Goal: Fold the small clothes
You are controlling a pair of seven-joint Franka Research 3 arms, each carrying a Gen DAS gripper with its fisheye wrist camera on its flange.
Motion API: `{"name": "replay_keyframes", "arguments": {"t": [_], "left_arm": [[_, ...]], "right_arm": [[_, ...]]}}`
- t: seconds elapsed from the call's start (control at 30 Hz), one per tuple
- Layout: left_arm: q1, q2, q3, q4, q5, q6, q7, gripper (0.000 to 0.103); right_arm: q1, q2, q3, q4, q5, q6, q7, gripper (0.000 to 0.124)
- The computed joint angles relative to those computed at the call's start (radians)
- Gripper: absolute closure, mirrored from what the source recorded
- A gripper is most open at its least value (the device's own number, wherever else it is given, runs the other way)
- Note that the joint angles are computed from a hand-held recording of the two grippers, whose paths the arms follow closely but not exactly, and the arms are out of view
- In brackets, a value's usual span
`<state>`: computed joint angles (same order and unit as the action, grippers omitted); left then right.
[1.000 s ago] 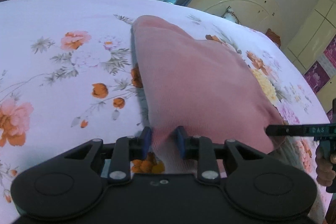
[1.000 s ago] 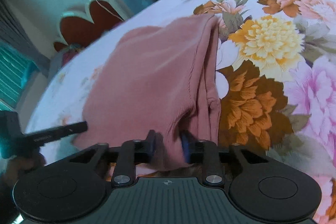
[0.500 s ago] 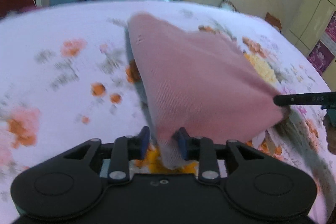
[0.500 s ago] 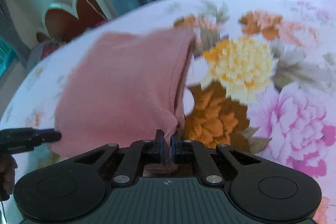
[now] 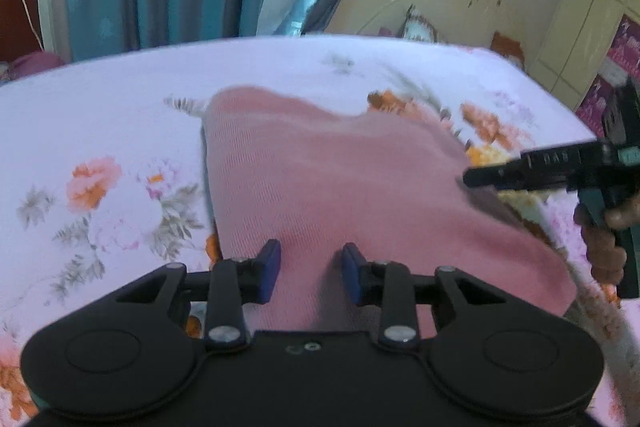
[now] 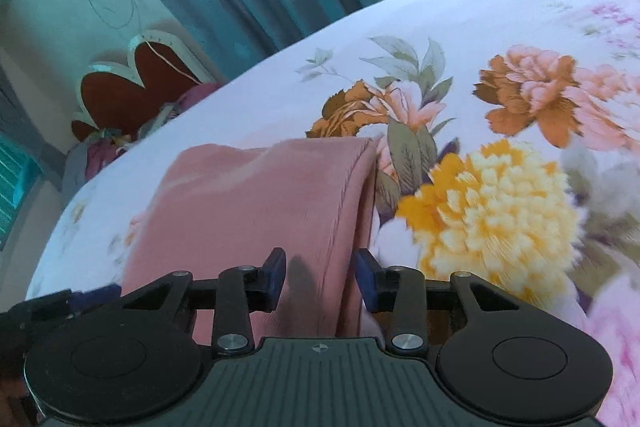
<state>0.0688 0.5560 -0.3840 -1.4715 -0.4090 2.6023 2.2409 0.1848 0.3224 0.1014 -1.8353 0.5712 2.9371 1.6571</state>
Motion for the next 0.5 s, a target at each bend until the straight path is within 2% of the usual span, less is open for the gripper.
{"name": "replay_keyframes", "arguments": {"t": [0.03,0.07,0.13,0.2,0.23,0.3,0.33,0.37,0.43,0.47,0.5], "left_arm": [[0.000,0.001,0.000,-0.005,0.000,0.006,0.001,0.071],[0.002,-0.001,-0.002,-0.012,-0.004,0.013,0.000,0.071],[0.009,-0.006,-0.013,-0.020,-0.019,0.015,0.002,0.071],[-0.017,0.003,0.004,-0.012,0.008,0.029,-0.017,0.071],[-0.028,0.015,0.009,-0.002,0.020,0.037,-0.031,0.071],[-0.045,0.034,0.016,0.025,0.046,0.036,-0.064,0.071],[-0.050,0.038,0.019,0.034,0.064,0.028,-0.069,0.071],[-0.047,0.039,0.017,0.042,0.073,0.013,-0.071,0.071],[-0.018,0.031,-0.005,0.043,0.060,-0.023,-0.042,0.071],[0.000,0.018,-0.018,0.028,0.038,-0.015,-0.021,0.071],[0.027,-0.001,-0.043,-0.001,-0.003,0.014,0.019,0.071]], "right_arm": [[-0.021,0.019,0.022,0.026,0.015,-0.018,-0.046,0.117],[-0.022,0.024,0.027,0.032,0.009,0.000,-0.085,0.116],[-0.015,0.004,0.036,0.005,-0.002,0.093,-0.154,0.117],[-0.024,-0.001,0.055,0.002,0.013,0.164,-0.211,0.118],[0.002,0.007,0.017,0.013,-0.023,0.152,-0.178,0.118],[0.085,0.043,-0.108,0.057,-0.158,0.032,-0.037,0.118],[0.092,0.058,-0.126,0.072,-0.191,-0.026,-0.014,0.118],[0.076,0.062,-0.109,0.069,-0.190,-0.048,-0.021,0.118],[0.069,0.027,-0.103,0.033,-0.199,-0.042,0.010,0.117],[0.094,0.000,-0.130,0.003,-0.239,-0.017,0.060,0.117],[0.141,-0.024,-0.181,-0.025,-0.317,0.018,0.134,0.109]]}}
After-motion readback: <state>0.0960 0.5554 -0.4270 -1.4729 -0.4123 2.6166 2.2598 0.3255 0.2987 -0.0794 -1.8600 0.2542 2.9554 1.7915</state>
